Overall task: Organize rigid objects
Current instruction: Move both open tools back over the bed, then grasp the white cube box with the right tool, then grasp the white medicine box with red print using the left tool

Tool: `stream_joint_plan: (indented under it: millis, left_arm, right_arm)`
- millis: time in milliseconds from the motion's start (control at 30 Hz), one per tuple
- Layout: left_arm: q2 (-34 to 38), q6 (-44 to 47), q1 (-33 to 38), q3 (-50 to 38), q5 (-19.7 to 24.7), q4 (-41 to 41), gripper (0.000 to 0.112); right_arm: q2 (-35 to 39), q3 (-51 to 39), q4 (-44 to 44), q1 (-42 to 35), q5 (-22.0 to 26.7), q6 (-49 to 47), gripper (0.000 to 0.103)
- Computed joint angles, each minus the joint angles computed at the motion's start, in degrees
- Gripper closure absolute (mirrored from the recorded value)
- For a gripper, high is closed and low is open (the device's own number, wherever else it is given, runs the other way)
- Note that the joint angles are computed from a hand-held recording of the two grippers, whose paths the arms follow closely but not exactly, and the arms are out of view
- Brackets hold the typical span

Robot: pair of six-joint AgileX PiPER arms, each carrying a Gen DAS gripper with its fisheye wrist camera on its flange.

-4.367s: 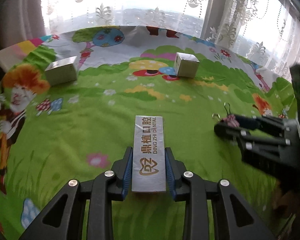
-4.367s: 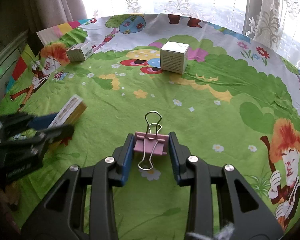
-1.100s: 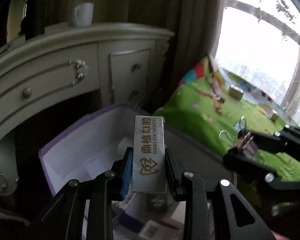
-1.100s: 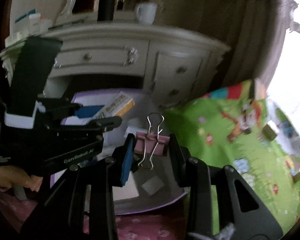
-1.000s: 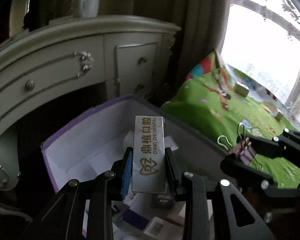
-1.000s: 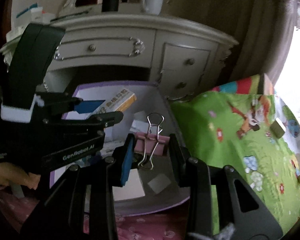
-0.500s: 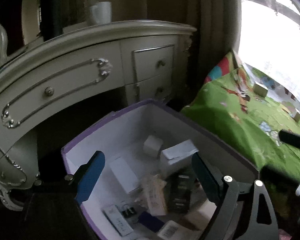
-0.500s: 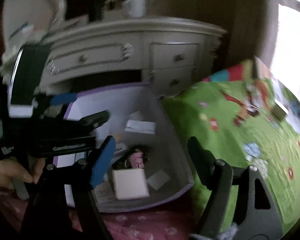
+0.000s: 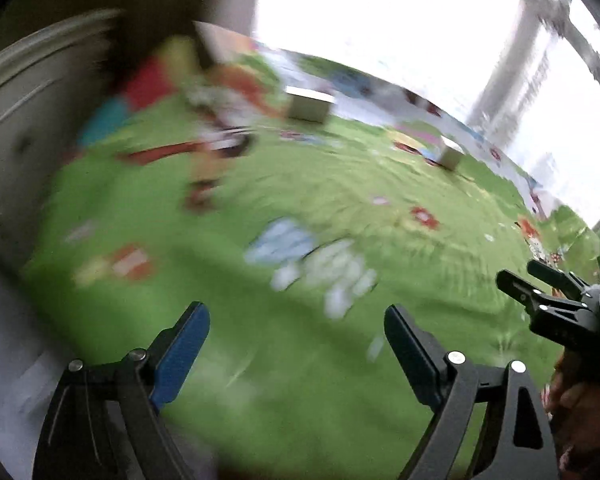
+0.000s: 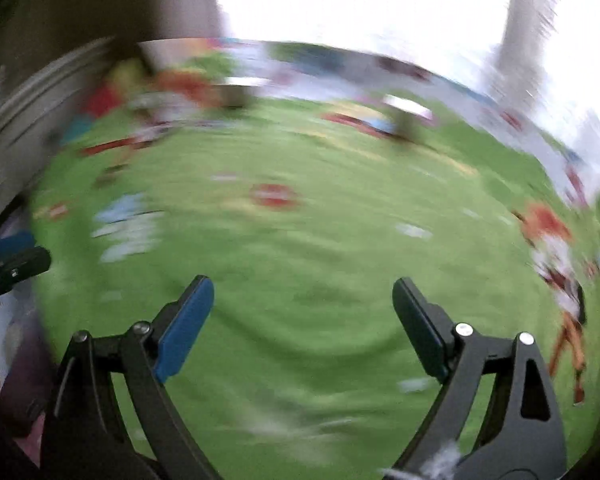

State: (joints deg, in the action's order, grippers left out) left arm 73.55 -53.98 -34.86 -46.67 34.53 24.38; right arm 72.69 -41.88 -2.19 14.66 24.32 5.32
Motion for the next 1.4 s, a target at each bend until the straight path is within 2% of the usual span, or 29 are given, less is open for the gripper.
stream_joint_plan:
  millis: [67,133,233,267,300,367,433,600,700,733,767,933,1000,1067,1100,1133,1200,1233,1333,1400]
  left_arm:
    - [9.4,1.7,1.0,-6.8,-1.1,0.0,0.022]
    - [17.7,2.1,1.9,-14.5,0.5,0.6,0.022]
    - [25.5,2.7,3.7,-22.3,1.7,1.2,0.022]
    - [27.4,1.6,3.8,-24.2,3.1,3.9,0.021]
    - [28.6,0.1,3.6,-24.9,4.0,6.7,0.015]
    - [29.0,-0.4,4.8,-24.0,1.1,7.6,0.009]
    - [29.0,-0.6,4.8,-24.0,1.4,8.0,0.009]
    - [29.3,-0.9,4.5,-24.4,1.9,8.4,0.009]
    - [29.2,-0.9,4.5,-24.4,1.9,8.4,0.009]
    - [29.2,-1.0,4.4,-24.4,2.0,8.5,0.009]
    - [29.5,-1.3,4.3,-24.6,2.1,8.7,0.009]
    - [29.3,-1.8,3.9,-24.5,2.3,8.8,0.009]
    - [30.6,2.1,4.9,-26.4,2.3,6.4,0.009]
    - [33.9,10.4,7.2,-31.7,2.8,1.4,0.009]
    - [35.9,14.1,8.4,-35.1,4.2,-1.1,0.009]
    - [39.0,17.7,9.7,-40.9,7.5,-4.1,0.009]
    - [45.7,21.7,12.1,-52.3,12.8,-7.3,0.009]
    - [49.4,22.6,13.3,-58.1,13.7,-7.7,0.009]
    - [58.2,23.8,15.7,-75.2,22.5,-12.3,0.009]
    - [60.1,19.9,17.9,-80.9,24.7,-19.1,0.009]
  right_arm:
    - [5.3,-3.5,9.3,-8.8,0.5,-11.3,0.011]
    - [11.8,-8.3,15.8,-14.7,1.6,-18.2,0.011]
    - [21.2,-17.2,20.0,-18.4,4.3,-19.8,0.009]
    - [23.8,-20.1,19.6,-18.3,3.3,-18.6,0.009]
    - [25.8,-22.3,19.7,-18.3,3.5,-18.1,0.008]
    - [30.1,-28.1,18.6,-17.4,4.8,-15.3,0.008]
    - [35.0,-35.4,18.5,-16.3,6.7,-13.4,0.008]
    - [48.3,-56.1,9.2,-12.2,12.8,-0.2,0.007]
    - [54.9,-67.2,3.9,-10.8,17.2,3.9,0.008]
    - [55.2,-67.4,1.0,-10.1,16.5,5.8,0.021]
    - [54.2,-65.3,-1.4,-10.0,14.8,7.0,0.058]
    - [44.7,-49.4,4.1,-10.9,7.2,-5.4,0.058]
    - [39.7,-41.8,8.1,-11.4,4.7,-11.5,0.058]
    - [36.1,-36.4,10.9,-12.0,2.9,-15.0,0.058]
    - [35.3,-35.2,11.2,-12.1,2.5,-15.1,0.058]
    - [34.9,-34.9,10.2,-11.9,2.6,-14.1,0.058]
    - [35.0,-35.6,3.9,-10.3,3.1,-8.6,0.058]
    - [35.1,-35.6,2.6,-10.0,3.0,-7.7,0.058]
    - [35.5,-35.9,4.3,-10.4,2.9,-9.0,0.057]
    - [35.6,-36.0,4.7,-10.6,2.9,-9.4,0.057]
